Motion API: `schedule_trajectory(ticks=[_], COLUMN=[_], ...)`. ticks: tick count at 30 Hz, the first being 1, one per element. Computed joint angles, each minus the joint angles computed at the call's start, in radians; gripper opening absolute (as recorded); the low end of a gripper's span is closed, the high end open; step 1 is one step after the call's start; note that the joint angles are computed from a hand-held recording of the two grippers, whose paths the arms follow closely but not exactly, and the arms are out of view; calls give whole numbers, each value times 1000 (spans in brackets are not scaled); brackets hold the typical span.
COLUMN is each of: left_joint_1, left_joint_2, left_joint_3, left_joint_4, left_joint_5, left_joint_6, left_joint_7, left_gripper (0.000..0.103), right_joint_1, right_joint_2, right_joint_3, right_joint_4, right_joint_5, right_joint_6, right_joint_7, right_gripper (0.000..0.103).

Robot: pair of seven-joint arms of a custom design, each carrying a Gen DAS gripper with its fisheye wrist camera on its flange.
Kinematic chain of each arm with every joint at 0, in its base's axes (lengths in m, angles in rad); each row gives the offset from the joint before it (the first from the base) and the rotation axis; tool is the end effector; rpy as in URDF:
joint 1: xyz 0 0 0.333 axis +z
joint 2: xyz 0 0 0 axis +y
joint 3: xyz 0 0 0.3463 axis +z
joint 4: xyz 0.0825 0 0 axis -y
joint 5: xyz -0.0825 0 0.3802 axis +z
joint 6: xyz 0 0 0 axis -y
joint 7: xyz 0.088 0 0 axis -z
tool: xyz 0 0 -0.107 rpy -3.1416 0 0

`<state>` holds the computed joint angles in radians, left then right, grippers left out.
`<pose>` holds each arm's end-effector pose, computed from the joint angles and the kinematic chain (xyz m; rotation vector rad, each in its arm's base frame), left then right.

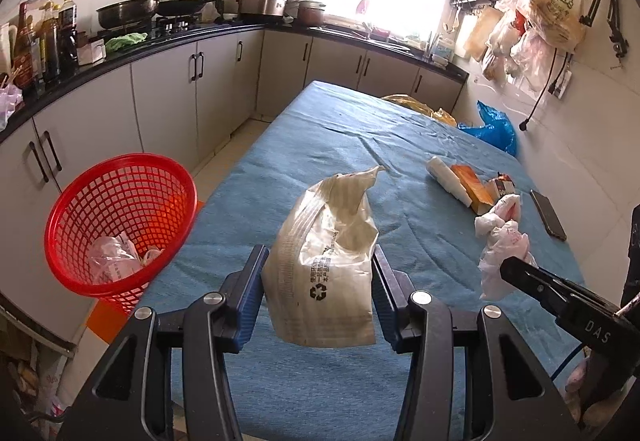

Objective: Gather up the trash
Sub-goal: 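Lift the paper bag and plastic bundle and carry both over the red basket, then open both tools to drop the paper bag and plastic bundle into the basket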

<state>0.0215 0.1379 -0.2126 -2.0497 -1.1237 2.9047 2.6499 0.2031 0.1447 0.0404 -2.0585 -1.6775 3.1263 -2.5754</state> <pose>0.6038 -0.0563 0.4615 -1.5858 2.0203 -1.1088 0.5317 0.2197 0.4347 -1.3979 1.7577 -0.4894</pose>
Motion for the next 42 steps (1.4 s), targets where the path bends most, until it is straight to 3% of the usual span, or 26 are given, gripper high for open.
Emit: schedule_trajectory(ticks=[9, 14, 19, 26, 30, 33, 42], left_joint_1=[23, 42, 73, 112, 134, 156, 234], left_joint_2=[-12, -11, -3, 13, 47, 87, 185], left_joint_3=[21, 40, 63, 88, 98, 99, 53], left_joint_4=[14, 31, 56, 94, 128, 162, 251], left_joint_5=[-82, -128, -177, -252, -242, -170, -18], left_joint_6=[-29, -61, -116, -120, -87, -81, -61], left_joint_7=[59, 84, 81, 93, 59, -21, -151], left_gripper=[48, 48, 48, 48, 48, 48, 48], right_joint_1=[48, 80, 86, 21, -62, -77, 9], right_joint_2=[38, 77, 121, 218, 321, 412, 650], right_joint_3=[-29, -45, -24, 115, 275, 355, 419], right_joint_4=[32, 56, 89, 196, 316, 434, 804], right_joint_5=[157, 331, 523, 821, 986, 1064, 1211], right_joint_6=[6, 15, 14, -18, -64, -121, -288], right_joint_7=[-184, -372, -585, -943, -1180, -1320, -1608], right_gripper=[28, 28, 28, 28, 28, 28, 28])
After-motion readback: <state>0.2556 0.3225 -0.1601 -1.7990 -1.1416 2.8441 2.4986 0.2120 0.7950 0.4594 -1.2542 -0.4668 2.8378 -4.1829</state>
